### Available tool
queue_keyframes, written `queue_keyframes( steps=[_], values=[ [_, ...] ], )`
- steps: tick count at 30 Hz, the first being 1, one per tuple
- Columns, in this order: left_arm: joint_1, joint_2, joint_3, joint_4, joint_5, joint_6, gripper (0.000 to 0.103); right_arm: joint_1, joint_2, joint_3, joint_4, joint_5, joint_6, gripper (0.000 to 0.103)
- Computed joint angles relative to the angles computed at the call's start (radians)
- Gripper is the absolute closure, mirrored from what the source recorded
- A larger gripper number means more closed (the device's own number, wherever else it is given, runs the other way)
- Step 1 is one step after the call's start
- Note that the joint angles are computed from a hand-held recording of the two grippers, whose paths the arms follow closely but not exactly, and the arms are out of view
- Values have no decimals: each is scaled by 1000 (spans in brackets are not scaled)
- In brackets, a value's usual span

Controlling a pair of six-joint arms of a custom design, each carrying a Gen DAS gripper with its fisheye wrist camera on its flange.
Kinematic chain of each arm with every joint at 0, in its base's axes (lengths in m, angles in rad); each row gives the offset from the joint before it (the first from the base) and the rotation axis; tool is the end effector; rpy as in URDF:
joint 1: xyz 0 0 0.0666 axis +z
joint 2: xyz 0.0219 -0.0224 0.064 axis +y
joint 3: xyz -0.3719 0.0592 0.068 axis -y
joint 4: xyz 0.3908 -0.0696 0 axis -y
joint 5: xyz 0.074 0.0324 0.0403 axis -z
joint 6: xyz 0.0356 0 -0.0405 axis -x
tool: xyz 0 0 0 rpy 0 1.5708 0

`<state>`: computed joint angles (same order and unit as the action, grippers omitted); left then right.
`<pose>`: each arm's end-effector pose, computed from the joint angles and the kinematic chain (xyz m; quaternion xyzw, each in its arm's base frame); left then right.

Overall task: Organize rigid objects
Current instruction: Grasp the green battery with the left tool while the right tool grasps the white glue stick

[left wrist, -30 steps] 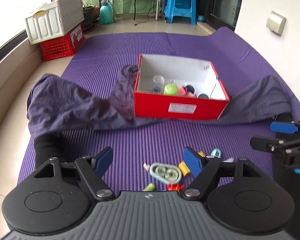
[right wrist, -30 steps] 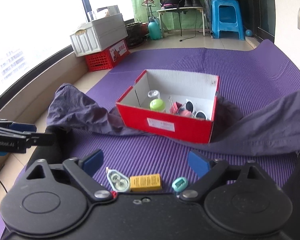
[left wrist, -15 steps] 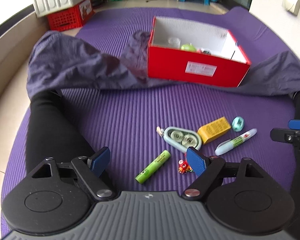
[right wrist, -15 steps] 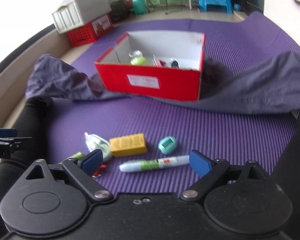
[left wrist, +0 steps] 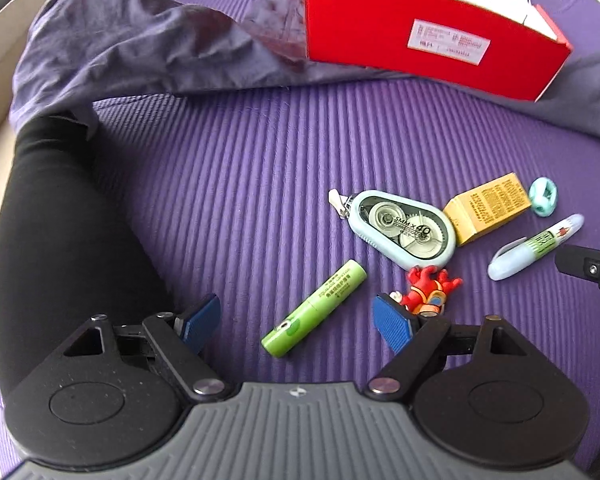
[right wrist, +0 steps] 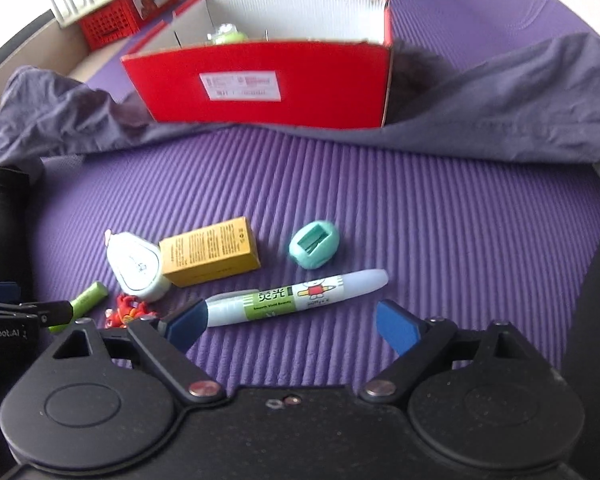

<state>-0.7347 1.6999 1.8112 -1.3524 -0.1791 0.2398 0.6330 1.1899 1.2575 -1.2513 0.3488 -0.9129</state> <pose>0.4200 -0.3715 0.4308 0.2264 0.9562 0.0014 0.1857 0.3114 0.2129 0.4279 0.1679 0.9523 0.0104 0.2545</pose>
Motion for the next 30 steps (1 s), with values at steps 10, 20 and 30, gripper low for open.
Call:
queue_keyframes(
  steps=[10, 20, 30],
  values=[
    [18, 100, 74, -107, 47, -8, 20, -48, 79, 32, -22, -57, -65, 20],
    [25, 75, 30, -54, 104, -4, 41, -66, 109, 43, -12, -83, -124, 40],
    [19, 29, -29, 2, 136, -14, 83, -51, 69, 9, 40, -117, -159, 70]
  ],
)
